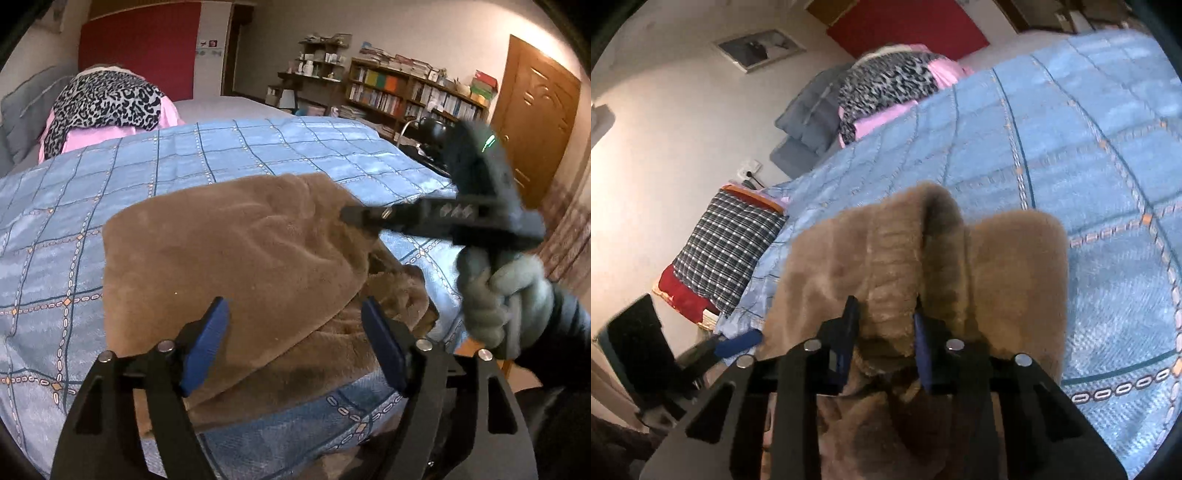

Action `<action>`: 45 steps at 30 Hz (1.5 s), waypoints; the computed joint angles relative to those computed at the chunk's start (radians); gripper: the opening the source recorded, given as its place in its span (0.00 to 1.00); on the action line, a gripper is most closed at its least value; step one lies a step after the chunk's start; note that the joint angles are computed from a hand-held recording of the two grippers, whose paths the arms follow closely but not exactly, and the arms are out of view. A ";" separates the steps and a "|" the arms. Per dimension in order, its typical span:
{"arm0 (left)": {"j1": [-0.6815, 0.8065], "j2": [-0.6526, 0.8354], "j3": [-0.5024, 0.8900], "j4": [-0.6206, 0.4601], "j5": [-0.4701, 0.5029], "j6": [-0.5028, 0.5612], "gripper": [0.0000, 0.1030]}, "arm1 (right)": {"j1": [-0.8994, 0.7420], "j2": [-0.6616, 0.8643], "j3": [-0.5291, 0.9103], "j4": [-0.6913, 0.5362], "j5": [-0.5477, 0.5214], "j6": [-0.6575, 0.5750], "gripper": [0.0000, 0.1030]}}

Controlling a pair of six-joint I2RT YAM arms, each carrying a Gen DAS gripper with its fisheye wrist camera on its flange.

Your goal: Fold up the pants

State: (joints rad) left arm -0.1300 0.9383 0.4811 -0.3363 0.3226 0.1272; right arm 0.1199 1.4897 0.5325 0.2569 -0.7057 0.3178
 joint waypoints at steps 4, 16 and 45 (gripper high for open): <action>0.047 0.000 0.021 0.002 0.043 0.006 0.74 | -0.020 -0.167 -0.023 -0.078 -0.059 0.005 0.13; 0.107 0.105 0.103 0.090 0.162 -0.030 0.77 | -0.012 -0.438 -0.153 -0.363 -0.004 -0.072 0.12; -0.061 0.277 -0.008 0.259 0.076 -0.014 0.79 | -0.089 0.147 -0.098 0.097 -0.122 0.195 0.64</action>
State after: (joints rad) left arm -0.1909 1.2154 0.4734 -0.0773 0.3986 0.1128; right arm 0.0312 1.6370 0.4341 0.3537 -0.8279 0.5126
